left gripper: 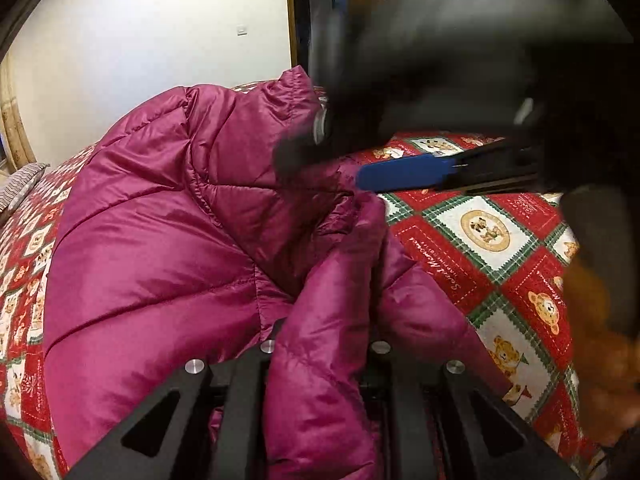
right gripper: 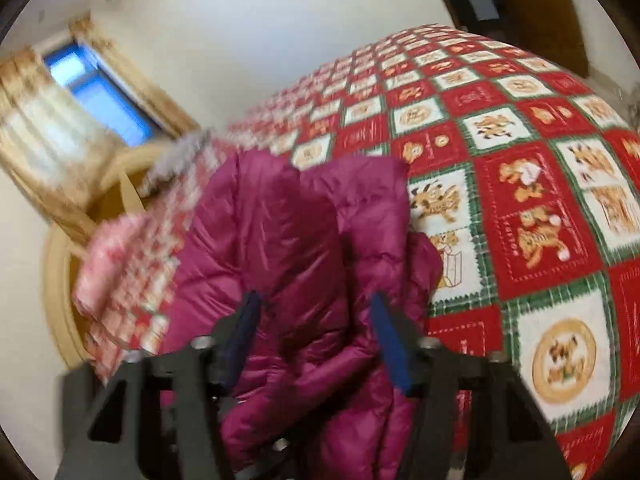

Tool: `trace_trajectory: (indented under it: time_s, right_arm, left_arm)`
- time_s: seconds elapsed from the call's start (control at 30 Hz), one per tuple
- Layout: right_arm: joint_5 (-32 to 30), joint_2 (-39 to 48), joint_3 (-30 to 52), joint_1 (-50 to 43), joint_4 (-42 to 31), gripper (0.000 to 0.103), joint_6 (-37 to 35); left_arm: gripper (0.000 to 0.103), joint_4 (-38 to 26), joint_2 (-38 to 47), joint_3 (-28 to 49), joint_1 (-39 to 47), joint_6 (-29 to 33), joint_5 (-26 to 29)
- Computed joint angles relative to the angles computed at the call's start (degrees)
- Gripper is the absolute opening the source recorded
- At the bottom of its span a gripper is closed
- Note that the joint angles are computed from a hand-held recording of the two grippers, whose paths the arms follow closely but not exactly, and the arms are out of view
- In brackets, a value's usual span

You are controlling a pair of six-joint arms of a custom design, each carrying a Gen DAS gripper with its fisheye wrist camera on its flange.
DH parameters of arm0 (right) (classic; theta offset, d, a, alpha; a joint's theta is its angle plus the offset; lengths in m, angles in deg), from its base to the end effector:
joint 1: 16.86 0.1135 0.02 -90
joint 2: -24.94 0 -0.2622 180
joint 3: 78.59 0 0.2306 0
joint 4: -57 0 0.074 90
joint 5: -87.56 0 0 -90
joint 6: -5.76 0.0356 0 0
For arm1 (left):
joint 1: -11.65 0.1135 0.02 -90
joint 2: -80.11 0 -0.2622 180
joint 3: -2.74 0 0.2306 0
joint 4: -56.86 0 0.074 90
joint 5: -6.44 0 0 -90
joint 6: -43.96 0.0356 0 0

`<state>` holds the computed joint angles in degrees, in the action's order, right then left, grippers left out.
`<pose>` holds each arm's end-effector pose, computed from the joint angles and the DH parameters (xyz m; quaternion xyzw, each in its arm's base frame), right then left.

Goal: Fold large clothes
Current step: 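Hold the jacket bundle with the right tool while the left tool grasps its side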

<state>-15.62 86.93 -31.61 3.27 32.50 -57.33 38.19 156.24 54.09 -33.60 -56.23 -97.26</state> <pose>0.1882 0.0776 0.2161 0.0043 0.8998 0.2643 0.3470 0.1787 -0.1683 0.1967 0.2298 0.8839 -0.0855 0.3983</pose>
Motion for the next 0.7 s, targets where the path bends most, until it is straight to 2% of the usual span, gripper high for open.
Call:
trace_trajectory:
  time_s: [0.07, 0.2, 0.47, 0.6, 0.63, 0.7]
  right_arm:
    - [2.45, 3.59, 1.32, 1.35, -0.21, 0.02, -1.19]
    - [-0.32, 5.57, 0.59, -1.12, 0.38, 0.016, -1.22]
    - [-2.88, 7.28, 1.21, -3.83, -1.87, 0.013, -3.37]
    - [-3.89, 8.04, 2.22, -4.6, -3.5, 0.013, -5.95]
    - [-4.14, 8.24, 2.13, -4.88, -3.37, 0.013, -6.23]
    - [-4.84, 8.77, 1.57, -5.59, -2.43, 0.013, -6.6]
  left_arm:
    - [0.013, -0.37, -0.98, -0.38, 0.12, 0.91, 0.34]
    - [0.016, -2.03, -3.72, -1.19, -1.6, 2.68, -1.66]
    - [0.026, -5.1, -10.96, -4.27, -13.79, 5.14, -14.03]
    - [0.028, -8.06, -16.67, -7.87, -21.47, 3.77, -18.45]
    - [0.029, -7.09, -16.9, -8.64, -21.76, 4.4, -18.7]
    - [0.042, -12.13, -23.15, -9.33, -24.0, 4.32, -20.08]
